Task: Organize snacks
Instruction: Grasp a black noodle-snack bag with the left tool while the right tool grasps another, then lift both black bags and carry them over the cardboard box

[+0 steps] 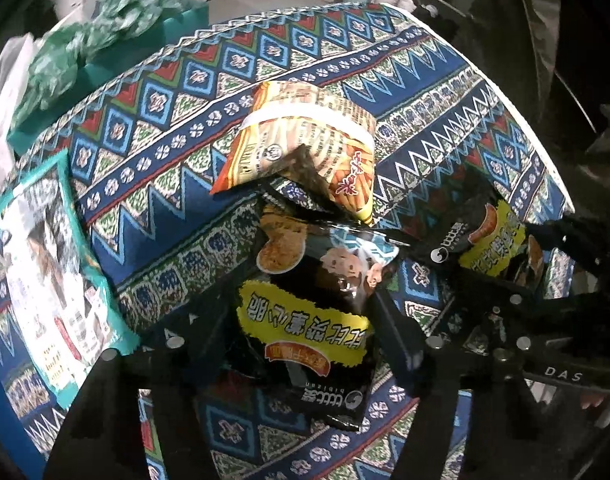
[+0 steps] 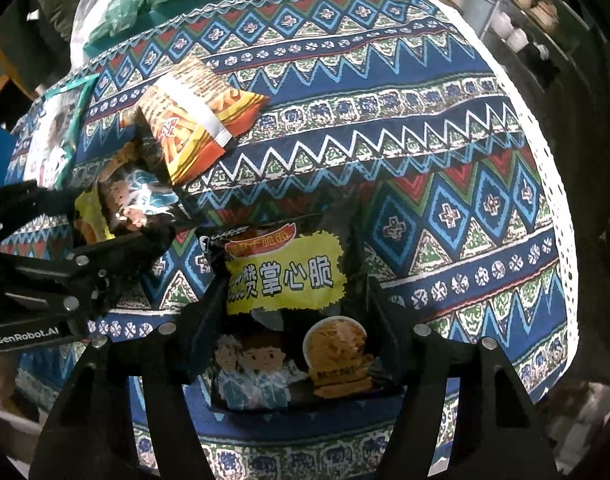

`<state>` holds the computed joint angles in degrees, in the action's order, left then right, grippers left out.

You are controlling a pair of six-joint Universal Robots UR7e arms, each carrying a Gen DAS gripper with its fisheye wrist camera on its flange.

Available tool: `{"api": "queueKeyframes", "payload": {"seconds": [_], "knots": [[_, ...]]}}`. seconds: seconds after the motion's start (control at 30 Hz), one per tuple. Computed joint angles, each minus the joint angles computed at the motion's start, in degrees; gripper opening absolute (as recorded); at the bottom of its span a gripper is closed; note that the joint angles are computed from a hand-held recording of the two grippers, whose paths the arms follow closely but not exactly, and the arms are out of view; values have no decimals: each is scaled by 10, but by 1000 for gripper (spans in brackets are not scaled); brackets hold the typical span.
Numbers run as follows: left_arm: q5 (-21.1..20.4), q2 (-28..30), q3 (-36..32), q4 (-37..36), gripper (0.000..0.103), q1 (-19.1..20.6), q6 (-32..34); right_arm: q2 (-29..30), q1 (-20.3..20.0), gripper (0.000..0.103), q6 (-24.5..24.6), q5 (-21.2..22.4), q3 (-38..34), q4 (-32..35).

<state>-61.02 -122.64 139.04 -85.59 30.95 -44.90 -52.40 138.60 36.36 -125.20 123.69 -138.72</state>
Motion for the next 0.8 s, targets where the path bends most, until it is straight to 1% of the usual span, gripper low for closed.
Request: {"api": "queueKeyframes", "payload": {"seconds": [0.1,0.37,0.47,0.63,0.67,0.7,0.8], "knots": [[2,-20,1,18,63,-7,-30,-13,-3,67,0,1,3,-3],[0,-92,-9,125,63,-74,-140,-25,11,67,11,0,4,-12],[-3,-109,-26,177,63,-120,-201,-17,19,67,10,1,-8,-17],[-6,-120,-69,268,63,-197,-295,-13,36,67,8,-4,-23,-21],[-1,-121,-72,275,63,-200,-302,-11,40,67,9,-5,-25,-22],[-1,-122,-80,290,63,-209,-318,-11,42,67,-2,-3,-23,-37],[3,-125,-95,318,63,-228,-352,-9,52,67,3,-8,-34,-32]]}}
